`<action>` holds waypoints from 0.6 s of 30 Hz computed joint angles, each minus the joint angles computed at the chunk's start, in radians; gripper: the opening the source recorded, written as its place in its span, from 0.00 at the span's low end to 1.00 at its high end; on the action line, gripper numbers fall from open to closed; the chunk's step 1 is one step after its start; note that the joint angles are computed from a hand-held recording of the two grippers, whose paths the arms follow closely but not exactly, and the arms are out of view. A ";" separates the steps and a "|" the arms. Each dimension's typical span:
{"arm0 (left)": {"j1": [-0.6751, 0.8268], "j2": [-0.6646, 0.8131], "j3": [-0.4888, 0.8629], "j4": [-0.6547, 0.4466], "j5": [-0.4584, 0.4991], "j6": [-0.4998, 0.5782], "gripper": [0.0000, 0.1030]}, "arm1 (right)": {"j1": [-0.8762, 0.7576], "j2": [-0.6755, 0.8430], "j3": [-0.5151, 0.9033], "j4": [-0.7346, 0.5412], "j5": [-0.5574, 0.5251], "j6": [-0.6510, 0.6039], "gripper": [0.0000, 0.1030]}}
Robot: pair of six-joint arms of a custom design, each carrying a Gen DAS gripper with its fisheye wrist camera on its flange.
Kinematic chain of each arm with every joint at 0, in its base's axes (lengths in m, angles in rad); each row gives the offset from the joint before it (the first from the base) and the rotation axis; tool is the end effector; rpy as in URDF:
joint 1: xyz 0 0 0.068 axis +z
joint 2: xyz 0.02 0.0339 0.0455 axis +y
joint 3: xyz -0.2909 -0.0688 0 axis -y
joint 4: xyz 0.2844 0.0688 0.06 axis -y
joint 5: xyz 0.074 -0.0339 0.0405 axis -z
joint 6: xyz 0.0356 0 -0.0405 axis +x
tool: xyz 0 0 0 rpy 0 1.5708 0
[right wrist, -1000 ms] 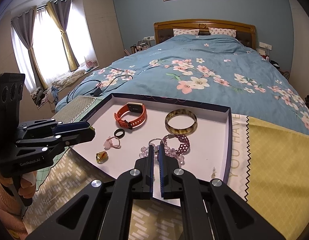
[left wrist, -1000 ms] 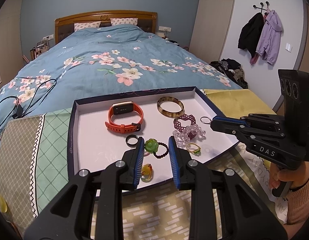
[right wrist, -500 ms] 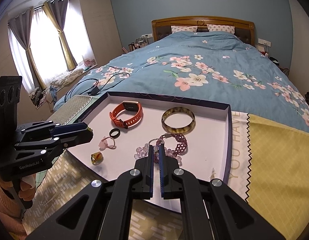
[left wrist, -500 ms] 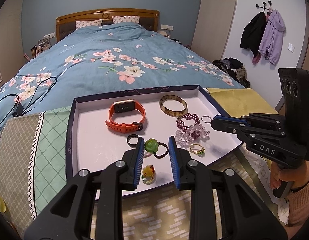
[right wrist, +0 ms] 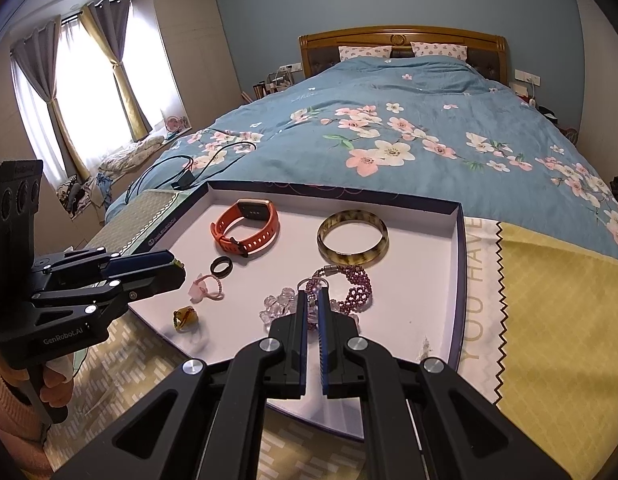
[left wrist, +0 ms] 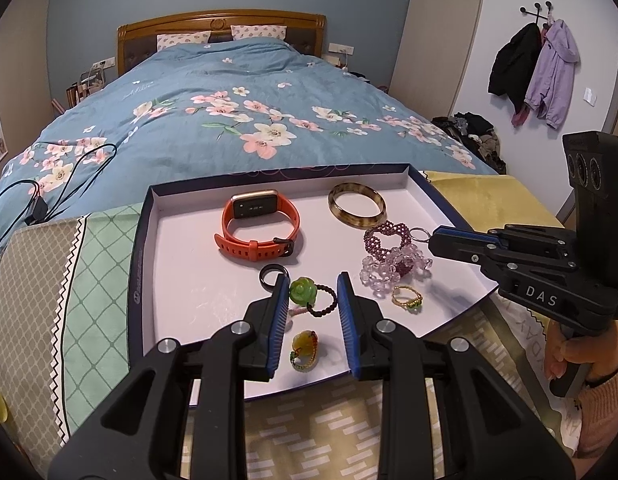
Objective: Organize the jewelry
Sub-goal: 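Lower the green ring and silver ring into the box with both grippers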
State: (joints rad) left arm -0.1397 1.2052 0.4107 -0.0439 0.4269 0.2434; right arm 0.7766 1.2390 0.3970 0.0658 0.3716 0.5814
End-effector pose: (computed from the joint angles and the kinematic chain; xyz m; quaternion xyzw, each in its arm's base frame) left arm 0.2249 -0.0465 0.1452 0.2482 0.8814 -0.1794 0.3597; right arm 0.1773 0.1561 0.1413 -0.0172 0.9089 0.1063 0.4029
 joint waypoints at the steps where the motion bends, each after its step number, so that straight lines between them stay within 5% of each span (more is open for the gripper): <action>1: 0.000 0.002 0.000 0.001 -0.001 -0.001 0.24 | -0.001 0.002 0.000 0.000 -0.003 0.000 0.03; 18: -0.014 0.043 0.002 0.033 -0.024 -0.020 0.24 | -0.011 0.017 0.001 0.010 -0.013 0.000 0.03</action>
State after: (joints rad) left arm -0.1539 1.2481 0.4127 -0.0107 0.4027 0.2234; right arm 0.7653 1.2557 0.3980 0.0760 0.3590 0.5811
